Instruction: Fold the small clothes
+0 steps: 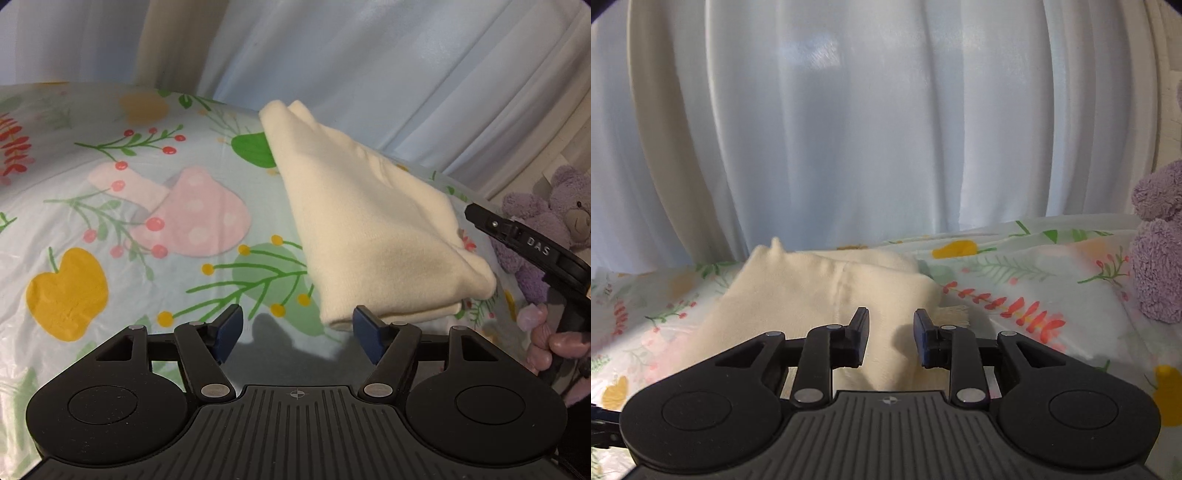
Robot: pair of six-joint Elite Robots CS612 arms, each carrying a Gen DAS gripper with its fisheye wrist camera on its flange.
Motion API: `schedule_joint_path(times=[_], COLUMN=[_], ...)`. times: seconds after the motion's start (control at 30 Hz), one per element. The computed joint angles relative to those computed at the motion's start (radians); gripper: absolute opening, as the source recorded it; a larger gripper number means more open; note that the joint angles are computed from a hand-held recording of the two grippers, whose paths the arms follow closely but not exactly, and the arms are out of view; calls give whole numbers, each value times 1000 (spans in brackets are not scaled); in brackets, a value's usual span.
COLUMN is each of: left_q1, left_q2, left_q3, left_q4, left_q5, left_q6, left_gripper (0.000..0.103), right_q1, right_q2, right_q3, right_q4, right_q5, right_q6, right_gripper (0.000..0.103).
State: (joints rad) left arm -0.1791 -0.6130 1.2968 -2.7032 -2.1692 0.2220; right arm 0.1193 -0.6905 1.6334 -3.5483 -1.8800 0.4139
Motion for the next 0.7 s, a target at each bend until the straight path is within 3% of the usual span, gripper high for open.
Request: schedule_joint_path(times=[0.07, 0.13, 0.23, 0.37, 0.47, 0.53, 0.6, 0.63, 0.67, 0.7], left_q1=[-2, -5, -9, -10, -11, -12, -15, -17, -19, -21], left_q2=[4, 5, 3, -1, 1, 7, 14, 18, 21, 24], left_q3=[-9, -15, -18, -18, -27, -37, -47, -54, -61, -67], left_q4=[-14, -20, -27, -10, 6, 8, 17, 28, 47, 67], left_q5=[-11, -16, -22, -14, -15, -24, -30, -31, -32, -34], left_q6=[-27, -45, -45, -10, 2, 8, 6, 5, 7, 15], left_gripper=[72, 72, 73, 75, 75, 76, 76, 76, 76, 76], right_q1=[2, 8, 22, 6, 11, 16, 20, 16, 9, 5], right_q2=[2, 16, 39, 43, 15, 7, -2, -8, -9, -10], right_q3=[-3, -28, -65, -35, -18, 6, 18, 21, 26, 34], right_q4=[-36, -10, 124, 72, 105, 36, 58, 130, 177, 182], right_q5=[125, 191, 142, 183, 176, 135, 77, 61, 84, 102], right_q6=[-76, -146, -176, -49, -34, -5, 20, 35, 48, 57], right_gripper=[26, 25, 19, 18, 18, 19, 22, 20, 10, 7])
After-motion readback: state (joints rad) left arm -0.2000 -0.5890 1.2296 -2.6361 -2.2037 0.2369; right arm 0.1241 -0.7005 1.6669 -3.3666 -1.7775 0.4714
